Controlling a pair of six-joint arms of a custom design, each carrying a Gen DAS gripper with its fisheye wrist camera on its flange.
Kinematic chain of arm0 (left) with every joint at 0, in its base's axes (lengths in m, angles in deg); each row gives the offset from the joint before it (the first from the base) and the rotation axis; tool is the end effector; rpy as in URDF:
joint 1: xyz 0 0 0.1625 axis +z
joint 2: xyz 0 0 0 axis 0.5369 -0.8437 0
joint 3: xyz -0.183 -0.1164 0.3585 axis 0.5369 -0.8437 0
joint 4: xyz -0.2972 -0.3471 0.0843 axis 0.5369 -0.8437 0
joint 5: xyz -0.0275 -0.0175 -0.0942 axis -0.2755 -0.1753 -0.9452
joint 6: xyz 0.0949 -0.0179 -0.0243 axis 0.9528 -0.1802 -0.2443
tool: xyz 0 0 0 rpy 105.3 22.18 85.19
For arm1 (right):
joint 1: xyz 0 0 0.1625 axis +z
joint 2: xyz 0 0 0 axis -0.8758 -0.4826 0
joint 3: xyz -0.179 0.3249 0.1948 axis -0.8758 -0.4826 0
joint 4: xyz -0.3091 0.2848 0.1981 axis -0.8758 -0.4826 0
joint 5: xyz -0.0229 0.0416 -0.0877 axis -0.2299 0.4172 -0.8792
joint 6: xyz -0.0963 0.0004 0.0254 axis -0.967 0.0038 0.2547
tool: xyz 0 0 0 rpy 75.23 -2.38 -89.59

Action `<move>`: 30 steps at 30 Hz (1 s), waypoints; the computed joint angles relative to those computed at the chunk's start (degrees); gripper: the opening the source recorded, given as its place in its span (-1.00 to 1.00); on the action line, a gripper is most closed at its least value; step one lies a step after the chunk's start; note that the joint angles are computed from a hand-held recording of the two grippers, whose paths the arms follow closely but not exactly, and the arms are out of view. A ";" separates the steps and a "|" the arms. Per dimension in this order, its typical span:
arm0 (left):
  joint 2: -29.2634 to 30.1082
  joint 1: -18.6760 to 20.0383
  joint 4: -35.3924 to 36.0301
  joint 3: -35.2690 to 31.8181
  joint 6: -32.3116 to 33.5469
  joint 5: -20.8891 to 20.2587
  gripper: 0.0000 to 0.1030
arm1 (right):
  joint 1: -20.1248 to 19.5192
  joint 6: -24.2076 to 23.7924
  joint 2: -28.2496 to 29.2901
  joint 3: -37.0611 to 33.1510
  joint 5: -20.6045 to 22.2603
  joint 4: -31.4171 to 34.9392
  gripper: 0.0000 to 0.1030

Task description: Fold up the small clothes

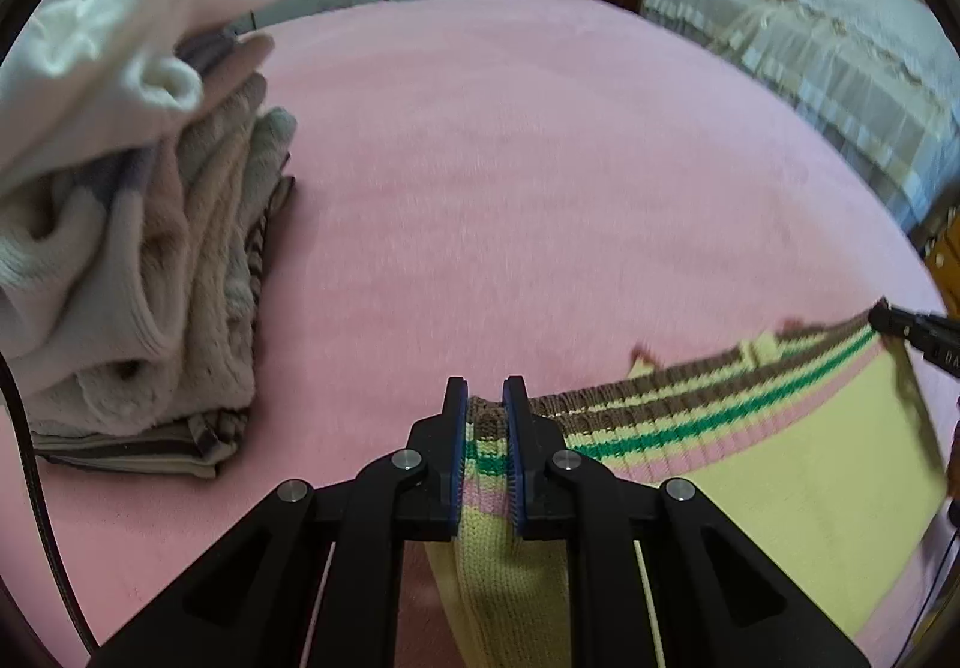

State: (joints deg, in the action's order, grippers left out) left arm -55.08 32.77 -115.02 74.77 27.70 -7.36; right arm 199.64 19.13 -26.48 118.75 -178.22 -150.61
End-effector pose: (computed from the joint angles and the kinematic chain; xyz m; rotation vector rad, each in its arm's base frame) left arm 0.0064 -0.4378 0.4438 0.7538 2.4019 -0.5894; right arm 0.4259 -0.3090 0.0347 0.0804 -2.3018 0.8550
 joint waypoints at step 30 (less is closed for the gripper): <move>-24.29 -20.06 28.62 3.27 -31.88 7.05 0.27 | 13.51 9.46 4.63 -9.73 2.45 10.92 -0.50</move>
State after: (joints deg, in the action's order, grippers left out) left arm -79.37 12.71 -86.40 78.04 -4.18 -0.30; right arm 213.15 28.59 -21.85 109.01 -175.77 -139.70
